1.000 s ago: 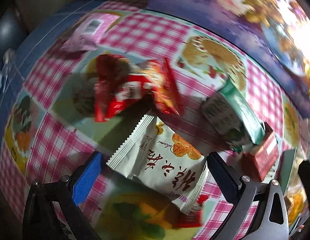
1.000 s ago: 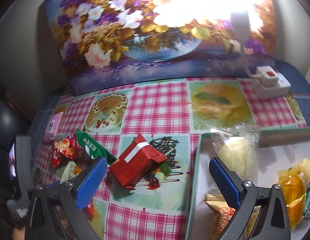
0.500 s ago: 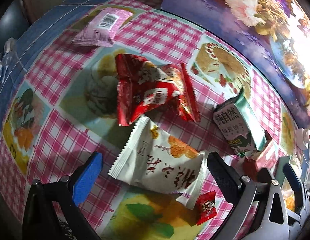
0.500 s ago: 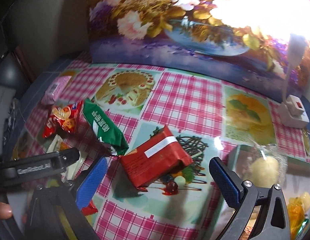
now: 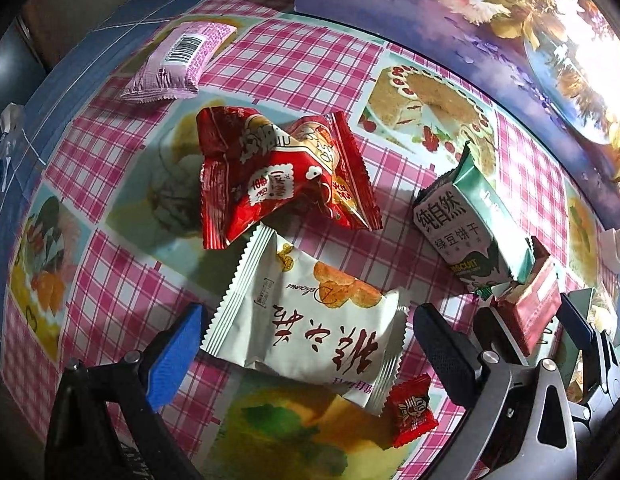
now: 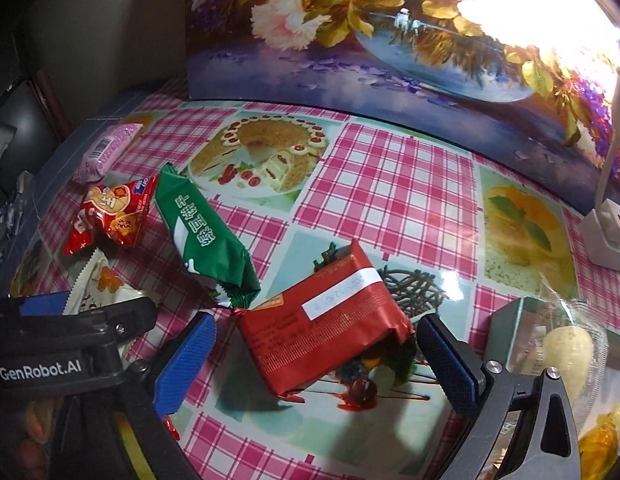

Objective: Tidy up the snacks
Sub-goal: 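Grasp the white printed snack packet with the left tool while the right tool grasps the red box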

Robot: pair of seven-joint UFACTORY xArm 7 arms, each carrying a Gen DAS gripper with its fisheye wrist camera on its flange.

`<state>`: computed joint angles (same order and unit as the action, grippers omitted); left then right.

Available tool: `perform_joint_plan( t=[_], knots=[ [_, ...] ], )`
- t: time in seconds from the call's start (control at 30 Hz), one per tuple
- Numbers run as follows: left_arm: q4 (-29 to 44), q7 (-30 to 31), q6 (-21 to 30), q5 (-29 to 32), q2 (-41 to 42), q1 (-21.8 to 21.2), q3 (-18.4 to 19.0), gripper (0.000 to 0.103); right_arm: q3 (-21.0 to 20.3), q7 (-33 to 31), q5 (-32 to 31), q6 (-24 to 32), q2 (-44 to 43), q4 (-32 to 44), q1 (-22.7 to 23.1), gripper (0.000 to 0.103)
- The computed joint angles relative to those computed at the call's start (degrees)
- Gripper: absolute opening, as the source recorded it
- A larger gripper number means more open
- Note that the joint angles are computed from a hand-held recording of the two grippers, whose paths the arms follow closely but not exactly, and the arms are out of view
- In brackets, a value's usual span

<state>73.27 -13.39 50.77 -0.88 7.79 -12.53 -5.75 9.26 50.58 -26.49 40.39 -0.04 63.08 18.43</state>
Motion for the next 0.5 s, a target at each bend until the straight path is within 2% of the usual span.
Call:
perform_joint_plan(
  t=[0.07, 0.17, 0.2, 0.23, 0.33, 0.5],
  knots=[
    [0.0, -1.5, -0.2, 2.0, 0.2, -0.7, -0.1, 0.094, 0.1, 0.0, -0.3, 0.4, 0.4, 0.3, 0.1, 0.096],
    [0.0, -1.4, -0.7, 1.5, -0.3, -0.9, -0.3, 0.083, 0.0, 0.7, -0.9, 0.7, 0.4, 0.4, 0.2, 0.091],
    [0.1, -1.1, -0.8, 1.0, -0.4, -0.7, -0.3, 0.078, 0.0, 0.9, -1.1, 0.8, 0.2, 0.2, 0.3, 0.089],
    [0.0, -0.6, -1.3, -0.2, -0.6, -0.5, -0.4, 0.068, 0.0, 1.2, -1.3, 0.8, 0.0, 0.1, 0.3, 0.085],
    [0.0, -0.4, -1.8, -0.9, -0.9, -0.5, -0.4, 0.061, 0.1, 1.9, -2.2, 1.3, -0.2, 0.2, 0.3, 0.079],
    [0.3, 0.0, -1.9, -2.4, -1.2, -0.1, -0.3, 0.056, 0.1, 2.3, -1.2, 0.4, -1.1, -0.7, -0.1, 0.078]
  ],
)
